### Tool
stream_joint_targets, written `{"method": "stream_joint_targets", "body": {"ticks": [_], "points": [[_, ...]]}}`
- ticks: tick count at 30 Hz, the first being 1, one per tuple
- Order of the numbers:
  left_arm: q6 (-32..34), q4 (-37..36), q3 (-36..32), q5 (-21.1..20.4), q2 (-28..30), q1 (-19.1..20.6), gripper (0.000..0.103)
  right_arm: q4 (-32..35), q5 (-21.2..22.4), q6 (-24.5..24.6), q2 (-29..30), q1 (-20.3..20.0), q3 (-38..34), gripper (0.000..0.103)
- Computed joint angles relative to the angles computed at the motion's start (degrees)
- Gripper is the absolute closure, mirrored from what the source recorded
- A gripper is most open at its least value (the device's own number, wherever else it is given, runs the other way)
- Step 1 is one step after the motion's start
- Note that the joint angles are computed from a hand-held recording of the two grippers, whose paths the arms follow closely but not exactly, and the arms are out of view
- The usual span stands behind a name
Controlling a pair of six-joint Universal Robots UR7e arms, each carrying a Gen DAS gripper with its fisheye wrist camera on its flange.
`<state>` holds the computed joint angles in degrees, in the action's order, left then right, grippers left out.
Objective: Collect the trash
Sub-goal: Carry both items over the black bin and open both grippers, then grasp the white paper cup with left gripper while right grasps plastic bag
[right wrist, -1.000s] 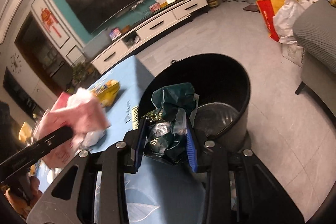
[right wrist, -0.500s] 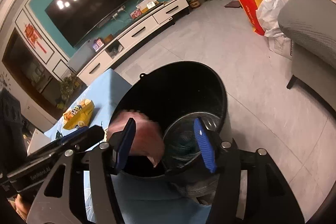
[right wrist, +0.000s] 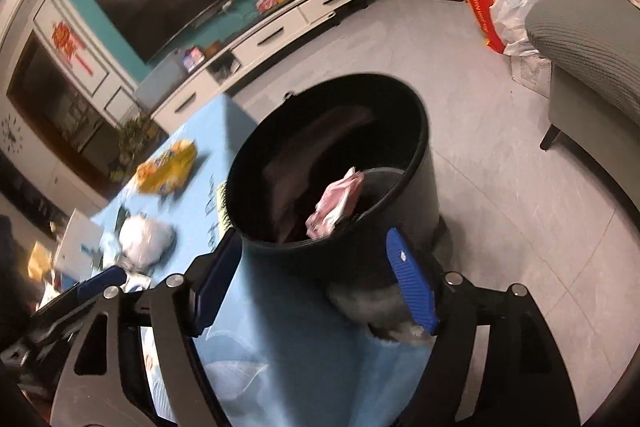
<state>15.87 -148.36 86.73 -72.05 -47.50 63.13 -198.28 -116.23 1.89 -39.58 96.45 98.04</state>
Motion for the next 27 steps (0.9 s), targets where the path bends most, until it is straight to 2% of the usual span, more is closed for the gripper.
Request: {"method": "stream_joint_targets", "body": {"ticks": [5,13,20,23,27], "points": [[-0.1,-2.5,7.5,0.0,-7.1,0.1,0.003,1.6,-0.1,-1.7,0.6,2.8,0.1,0.024],[-2.6,-8.9,16.1,5.9,-17.9,2.7,0.003,6.8,1.8,-9.0,3.2,8.0,-2.6,0.024],[-7.3,-11.7,18.0,12.9,-23.0,8.3,0.003,13.6,3.1,-15.8,7.5,11.4,-7.0,0.024],[-9.2,-12.1,18.5,13.4,-24.4,11.1,0.003,16.7,3.4,-17.0,9.7,12.3,-9.6,0.024],[-9.4,-13.0,18.5,13.3,-25.3,13.0,0.003,20.5,2.7,-19.7,13.2,13.6,-14.4,0.024]]}}
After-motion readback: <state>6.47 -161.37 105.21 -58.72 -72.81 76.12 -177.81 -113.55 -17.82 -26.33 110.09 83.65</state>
